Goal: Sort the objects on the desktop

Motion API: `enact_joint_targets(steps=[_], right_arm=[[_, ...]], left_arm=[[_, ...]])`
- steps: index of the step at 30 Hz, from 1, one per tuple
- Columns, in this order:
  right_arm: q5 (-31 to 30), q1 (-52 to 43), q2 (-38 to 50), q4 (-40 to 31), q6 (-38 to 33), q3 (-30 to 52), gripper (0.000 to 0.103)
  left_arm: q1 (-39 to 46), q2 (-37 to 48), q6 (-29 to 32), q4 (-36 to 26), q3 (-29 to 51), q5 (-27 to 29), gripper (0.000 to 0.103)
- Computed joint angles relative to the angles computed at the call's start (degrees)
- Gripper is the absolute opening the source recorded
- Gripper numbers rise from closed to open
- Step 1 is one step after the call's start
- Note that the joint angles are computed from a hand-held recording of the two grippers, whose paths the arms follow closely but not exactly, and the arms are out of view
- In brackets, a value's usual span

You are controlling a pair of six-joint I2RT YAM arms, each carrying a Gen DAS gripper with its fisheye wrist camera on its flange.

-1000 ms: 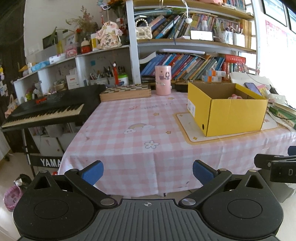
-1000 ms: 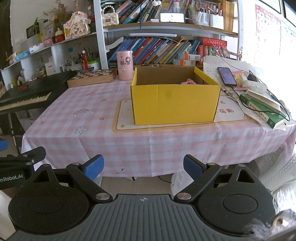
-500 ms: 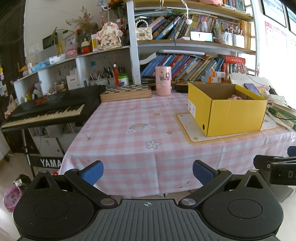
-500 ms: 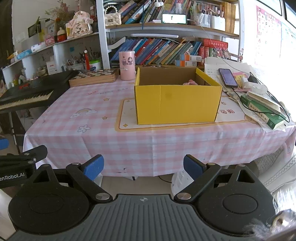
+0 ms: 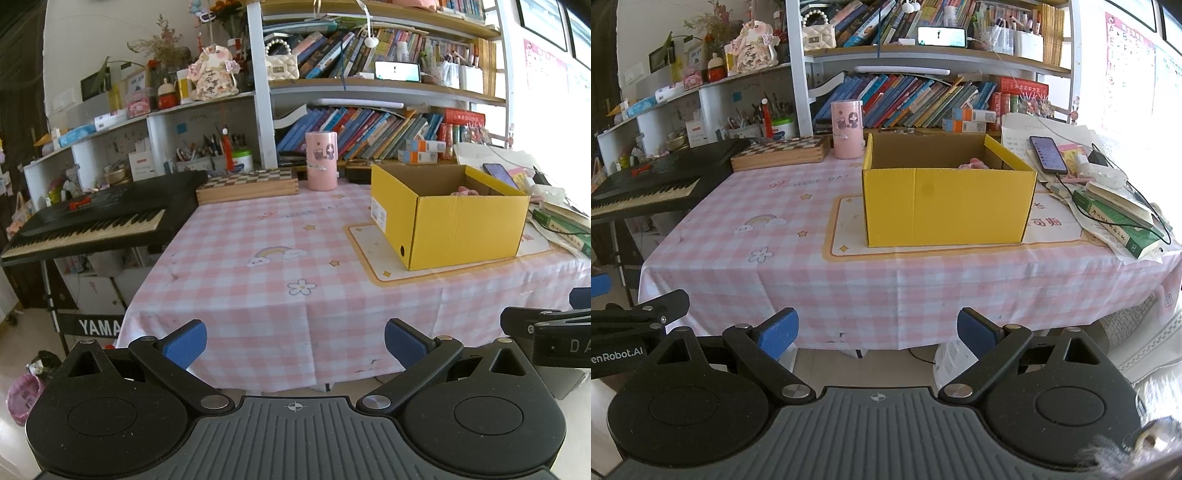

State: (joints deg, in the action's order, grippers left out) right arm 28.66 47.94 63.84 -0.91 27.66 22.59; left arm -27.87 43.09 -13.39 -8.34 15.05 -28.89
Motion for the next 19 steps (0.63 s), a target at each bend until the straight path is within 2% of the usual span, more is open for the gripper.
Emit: enact_joint_targets(steps=[19], right_arm=[[0.25,0.69,0.59,0.24,0.7,-0.23,0.093]], left_arm=[[1.36,-0.67,-0.63,0.4,-0.21,1.66,0.103]])
